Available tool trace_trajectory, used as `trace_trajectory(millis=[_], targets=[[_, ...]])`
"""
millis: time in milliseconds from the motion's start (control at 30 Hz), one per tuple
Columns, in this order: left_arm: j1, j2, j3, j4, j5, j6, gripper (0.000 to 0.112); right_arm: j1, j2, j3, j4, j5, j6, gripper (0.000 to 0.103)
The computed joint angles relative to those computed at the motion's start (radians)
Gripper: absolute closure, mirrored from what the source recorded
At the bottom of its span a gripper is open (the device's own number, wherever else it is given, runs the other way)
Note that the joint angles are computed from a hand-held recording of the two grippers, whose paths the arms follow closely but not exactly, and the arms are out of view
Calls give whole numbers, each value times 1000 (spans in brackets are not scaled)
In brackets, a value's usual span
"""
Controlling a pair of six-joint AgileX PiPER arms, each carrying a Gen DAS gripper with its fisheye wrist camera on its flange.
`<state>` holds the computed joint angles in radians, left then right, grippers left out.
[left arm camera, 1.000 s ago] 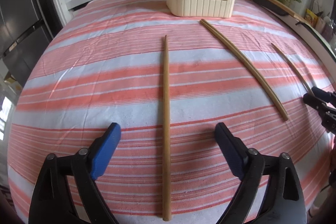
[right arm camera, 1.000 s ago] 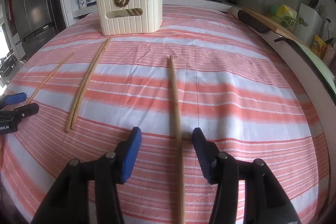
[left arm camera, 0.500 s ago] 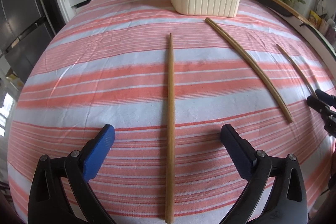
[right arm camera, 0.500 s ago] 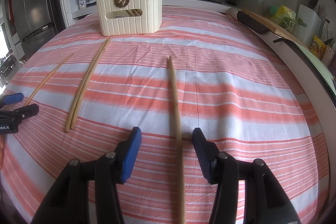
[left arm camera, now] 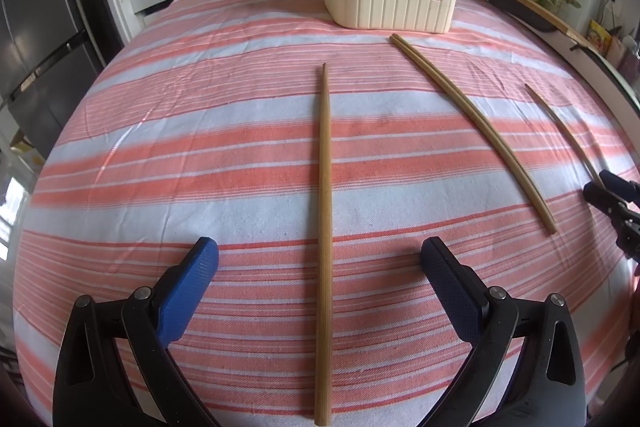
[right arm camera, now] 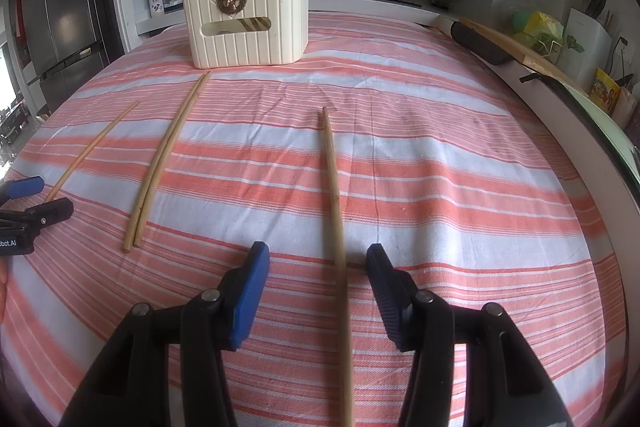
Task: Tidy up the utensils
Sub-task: 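Lower both tools onto single chopsticks and close their fingers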
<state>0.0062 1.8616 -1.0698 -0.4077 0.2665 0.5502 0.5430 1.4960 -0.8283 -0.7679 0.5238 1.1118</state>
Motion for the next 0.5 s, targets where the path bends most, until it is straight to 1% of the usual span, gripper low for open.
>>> trace_trajectory(millis=[267, 333, 400, 433, 500], targets=[[3, -2, 2, -12, 0, 13, 12, 0, 0, 0, -1, 0, 0, 51], [8, -2, 1, -74, 15, 83, 12, 1, 0, 0, -1, 1, 1, 51], [20, -4, 0, -181, 47, 217, 11, 3, 1, -2, -2, 3, 4, 51], [22, -4, -3, -192, 58, 236, 11, 5, 2, -3, -2, 6, 7, 51], [33, -6, -14, -232, 107, 302, 11, 11, -4, -4, 8, 17, 4, 51]])
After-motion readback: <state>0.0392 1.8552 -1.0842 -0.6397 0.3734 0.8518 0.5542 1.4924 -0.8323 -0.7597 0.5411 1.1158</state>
